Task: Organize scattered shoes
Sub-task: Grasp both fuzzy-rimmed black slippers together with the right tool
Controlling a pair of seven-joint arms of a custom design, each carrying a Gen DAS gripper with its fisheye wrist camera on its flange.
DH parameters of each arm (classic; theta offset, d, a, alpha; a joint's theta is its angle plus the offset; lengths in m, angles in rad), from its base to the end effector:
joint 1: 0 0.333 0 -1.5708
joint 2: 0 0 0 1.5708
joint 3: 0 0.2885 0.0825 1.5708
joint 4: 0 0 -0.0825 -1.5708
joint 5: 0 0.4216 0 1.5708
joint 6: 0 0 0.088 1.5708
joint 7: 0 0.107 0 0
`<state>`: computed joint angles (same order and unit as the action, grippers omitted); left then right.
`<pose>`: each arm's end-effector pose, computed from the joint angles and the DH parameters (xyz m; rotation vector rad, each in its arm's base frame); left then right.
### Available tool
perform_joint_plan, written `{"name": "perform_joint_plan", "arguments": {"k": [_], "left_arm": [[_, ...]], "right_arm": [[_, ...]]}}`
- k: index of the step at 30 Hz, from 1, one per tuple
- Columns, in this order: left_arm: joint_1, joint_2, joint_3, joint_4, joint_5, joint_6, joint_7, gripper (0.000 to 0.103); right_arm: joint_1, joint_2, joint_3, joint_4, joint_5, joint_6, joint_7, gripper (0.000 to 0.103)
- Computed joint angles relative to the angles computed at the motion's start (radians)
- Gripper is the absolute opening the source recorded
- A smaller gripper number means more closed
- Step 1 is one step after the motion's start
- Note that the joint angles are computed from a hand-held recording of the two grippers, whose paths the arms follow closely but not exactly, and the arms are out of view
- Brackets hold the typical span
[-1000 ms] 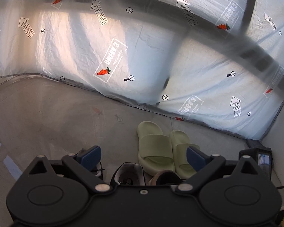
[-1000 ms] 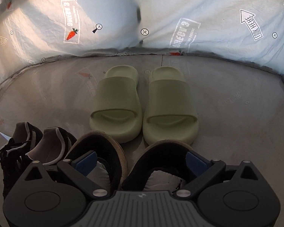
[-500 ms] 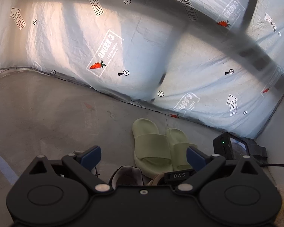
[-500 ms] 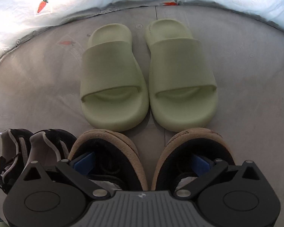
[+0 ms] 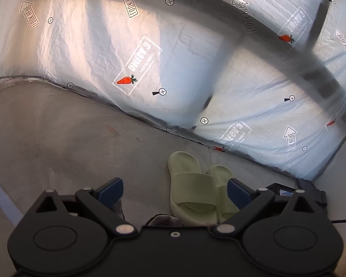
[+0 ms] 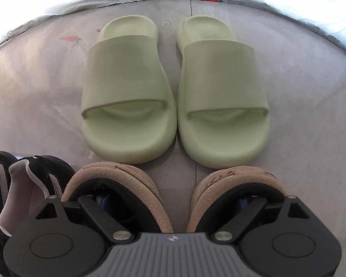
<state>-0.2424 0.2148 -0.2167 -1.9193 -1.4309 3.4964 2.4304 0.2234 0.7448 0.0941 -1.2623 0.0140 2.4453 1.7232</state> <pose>0.6019 -0.1577 0.4162 -1.8959 1.3380 -1.1971 0.7642 0.2306 0.3280 -2.0328 1.8074 -0.2383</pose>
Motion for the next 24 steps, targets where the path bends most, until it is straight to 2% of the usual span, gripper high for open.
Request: {"name": "perform_joint_plan", "arguments": {"k": [3, 7, 13, 16, 19, 21, 22, 24], "left_arm": [[-0.004, -0.003, 0.002, -0.010, 0.051, 0.008, -0.039, 0.098], [-0.016, -0.013, 0.010, -0.026, 0.102, 0.010, -0.073, 0.098], [-0.041, -0.040, 0.017, -0.057, 0.134, 0.015, -0.078, 0.098], [-0.037, -0.064, 0.008, -0.105, 0.220, 0.024, -0.156, 0.098], [-0.042, -0.084, 0.007, -0.141, 0.281, 0.033, -0.209, 0.098], [-0.048, -0.095, 0.007, -0.158, 0.307, 0.038, -0.230, 0.098], [-0.052, -0.096, 0.008, -0.159, 0.307, 0.039, -0.229, 0.098], [-0.056, -0.098, 0.007, -0.161, 0.324, 0.036, -0.240, 0.098]], "right_arm": [[-0.038, -0.071, 0.034, -0.151, 0.048, 0.164, -0.033, 0.076], [-0.116, -0.134, 0.116, -0.309, 0.145, 0.362, -0.120, 0.059], [-0.231, -0.186, 0.250, -0.474, 0.227, 0.610, -0.234, 0.053], [-0.323, -0.193, 0.363, -0.553, 0.220, 0.766, -0.262, 0.051], [-0.468, -0.205, 0.514, -0.661, 0.155, 0.936, -0.269, 0.051], [-0.546, -0.211, 0.584, -0.728, 0.083, 1.048, -0.241, 0.051], [-0.581, -0.218, 0.613, -0.768, 0.043, 1.111, -0.219, 0.051], [-0.592, -0.234, 0.615, -0.809, 0.005, 1.183, -0.185, 0.051]]}}
